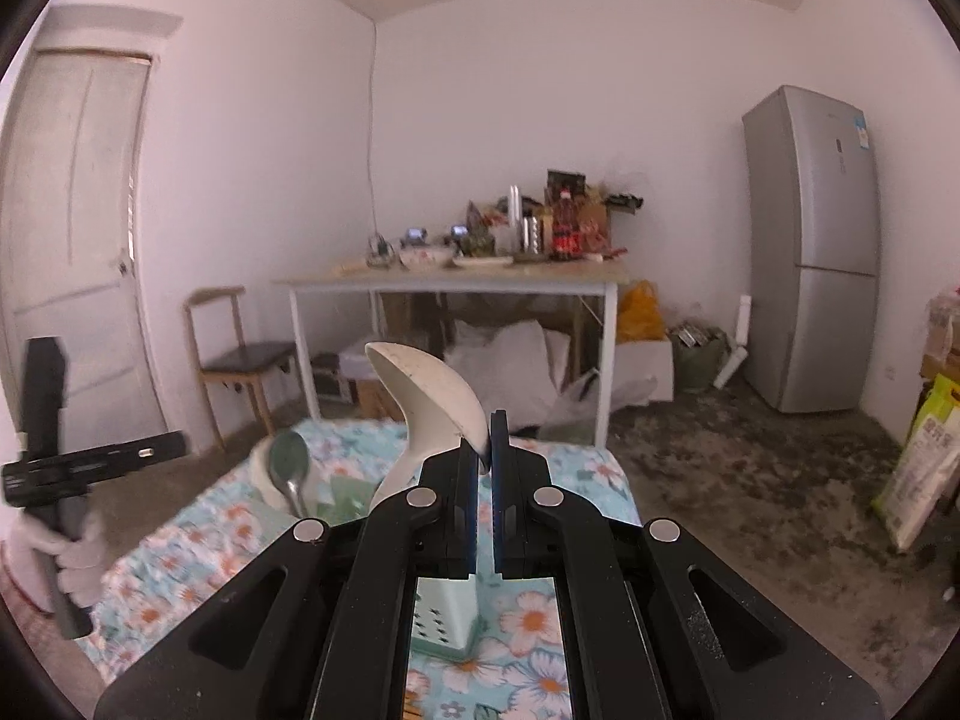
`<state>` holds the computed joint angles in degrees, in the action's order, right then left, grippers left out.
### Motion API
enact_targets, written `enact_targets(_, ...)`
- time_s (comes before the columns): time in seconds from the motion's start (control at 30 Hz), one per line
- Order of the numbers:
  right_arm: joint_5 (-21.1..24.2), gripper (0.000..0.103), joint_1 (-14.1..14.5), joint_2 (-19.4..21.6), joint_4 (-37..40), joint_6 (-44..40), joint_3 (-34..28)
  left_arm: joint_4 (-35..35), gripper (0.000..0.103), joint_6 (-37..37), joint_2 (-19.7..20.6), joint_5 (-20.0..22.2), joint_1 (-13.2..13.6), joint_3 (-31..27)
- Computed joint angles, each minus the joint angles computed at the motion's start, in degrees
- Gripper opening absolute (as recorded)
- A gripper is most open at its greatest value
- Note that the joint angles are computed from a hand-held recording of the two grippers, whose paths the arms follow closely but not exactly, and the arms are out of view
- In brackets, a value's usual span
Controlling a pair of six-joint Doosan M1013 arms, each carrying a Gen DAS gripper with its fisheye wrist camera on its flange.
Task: Organize utensils
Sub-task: 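Lower the white ladle into the green basket and open the right gripper, then close the left gripper on the wooden chopsticks and pull one chopstick free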
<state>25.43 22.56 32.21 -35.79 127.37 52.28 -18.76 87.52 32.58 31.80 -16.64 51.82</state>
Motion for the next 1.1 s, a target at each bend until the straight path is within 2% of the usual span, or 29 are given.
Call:
enact_targets(0.17, 6.09, 0.003, 0.18, 2.99, 4.31, -4.25, -4.48, -1.77, 0.064, -0.70, -2.14, -0.11, 0.86, 5.32)
enact_targets(0.27, 10.00, 0.009, 0.16, 4.76, 10.06, -8.44, -7.48, -2.58, 0.064, -1.29, -3.03, 0.31, 1.23, 7.97)
enact_targets(0.33, 11.10, 0.026, 0.10, 5.13, 12.91, -9.19, -8.10, -2.51, 0.064, -2.06, -3.66, 0.35, 1.38, 9.78)
enact_targets(0.37, 10.89, 0.031, 0.12, 4.99, 13.28, -8.91, -7.85, -2.92, 0.064, -2.15, -3.98, 0.29, 1.51, 10.70)
enact_targets(0.4, 9.71, 0.042, 0.21, 4.41, 12.73, -7.58, -6.82, -3.25, 0.064, -2.35, -4.26, 0.31, 1.60, 11.47)
enact_targets(0.47, 6.91, 0.048, 0.37, 3.07, 11.51, -5.45, -4.65, -3.43, 0.064, -2.73, -4.85, 0.32, 1.76, 13.03)
enact_targets(0.53, 4.54, 0.062, 0.71, 1.42, 9.45, -3.18, -2.16, -3.29, 0.064, -2.81, -5.38, 0.36, 1.83, 14.31)
enact_targets(0.6, 3.40, 0.070, 1.15, -0.01, 6.54, 0.57, 0.00, -3.07, 0.064, -2.57, -5.77, 0.30, 1.82, 15.21)
enact_targets(0.67, 3.29, 0.082, 1.39, -1.20, 7.88, 0.90, 1.89, -3.18, 0.064, -1.91, -6.07, 0.23, 1.71, 15.95)
enact_targets(0.7, 4.44, 0.089, 1.51, -1.52, 9.84, 0.03, 2.42, -3.06, 0.064, -1.52, -6.21, 0.41, 1.57, 16.31)
enact_targets(0.77, 8.50, 0.095, 1.80, -1.52, 13.62, -0.40, 2.90, -2.57, 0.065, -1.30, -6.25, 0.92, 1.23, 16.56)
enact_targets(0.83, 13.16, 0.095, 1.95, -0.97, 17.22, -0.72, 2.79, -2.75, 0.065, -0.63, -5.93, 2.67, 0.82, 16.38)
enact_targets(0.9, 20.55, 0.095, 2.26, 0.34, 20.02, 1.01, 2.29, -4.42, 0.065, 1.18, -5.52, 4.18, 0.61, 16.24)
enact_targets(0.97, 25.99, 0.095, 2.38, 1.61, 22.52, 2.78, 1.91, -5.64, 0.065, 3.39, -4.98, 6.23, 0.09, 15.97)
enact_targets(1.1, 32.89, 0.095, 3.92, 4.01, 17.82, 5.31, 1.29, -6.91, 0.065, 4.89, -4.47, 7.08, -0.56, 16.08)
